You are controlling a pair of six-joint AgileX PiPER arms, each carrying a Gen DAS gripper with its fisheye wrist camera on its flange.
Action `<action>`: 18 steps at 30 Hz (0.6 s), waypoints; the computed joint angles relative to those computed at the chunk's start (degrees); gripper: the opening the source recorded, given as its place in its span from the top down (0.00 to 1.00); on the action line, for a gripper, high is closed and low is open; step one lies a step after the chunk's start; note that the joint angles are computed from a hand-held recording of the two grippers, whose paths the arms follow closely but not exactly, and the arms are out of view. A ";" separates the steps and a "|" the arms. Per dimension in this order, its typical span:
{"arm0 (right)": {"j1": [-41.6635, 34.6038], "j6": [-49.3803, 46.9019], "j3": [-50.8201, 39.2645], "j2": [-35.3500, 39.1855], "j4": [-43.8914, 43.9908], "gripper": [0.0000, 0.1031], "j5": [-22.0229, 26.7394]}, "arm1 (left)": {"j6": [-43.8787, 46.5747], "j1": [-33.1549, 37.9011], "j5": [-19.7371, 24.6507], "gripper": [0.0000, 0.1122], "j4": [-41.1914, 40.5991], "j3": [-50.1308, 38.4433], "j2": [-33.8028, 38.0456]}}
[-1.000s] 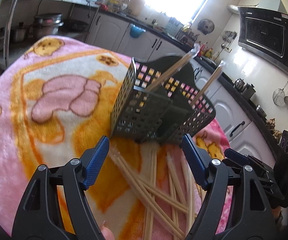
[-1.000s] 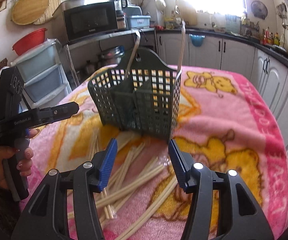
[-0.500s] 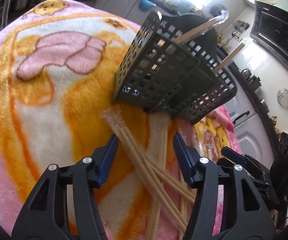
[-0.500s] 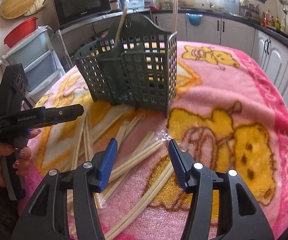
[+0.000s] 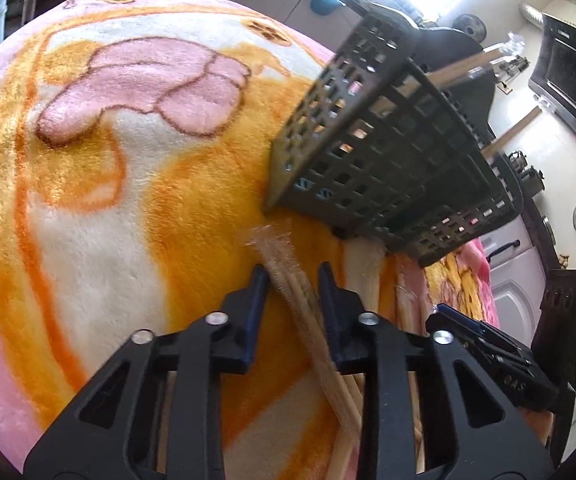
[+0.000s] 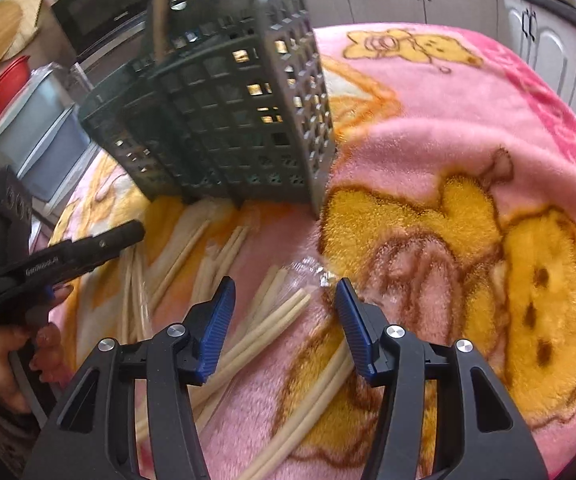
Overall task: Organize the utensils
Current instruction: 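Lower the left tool onto a wrapped chopstick while the right tool grasps another, then lift both held chopsticks upright and carry them over the caddy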
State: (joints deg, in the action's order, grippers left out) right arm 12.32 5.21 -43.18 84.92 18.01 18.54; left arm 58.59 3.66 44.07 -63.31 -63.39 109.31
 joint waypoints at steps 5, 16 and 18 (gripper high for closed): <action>-2.33 -4.88 -0.38 0.94 5.15 0.69 -0.06 | 0.27 2.34 3.64 0.88 -0.96 -1.47 1.83; -6.33 -18.51 0.58 0.97 17.89 0.90 -1.33 | 1.72 6.36 9.41 0.89 -3.25 -1.46 2.60; -6.39 -18.20 1.00 -0.18 17.93 0.91 -1.85 | 1.73 6.78 9.73 0.89 -3.32 -1.54 2.51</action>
State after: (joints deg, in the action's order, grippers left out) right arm 5.93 -12.99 -42.18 84.74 35.94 16.69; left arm 60.32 10.44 53.80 -66.64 -64.93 111.83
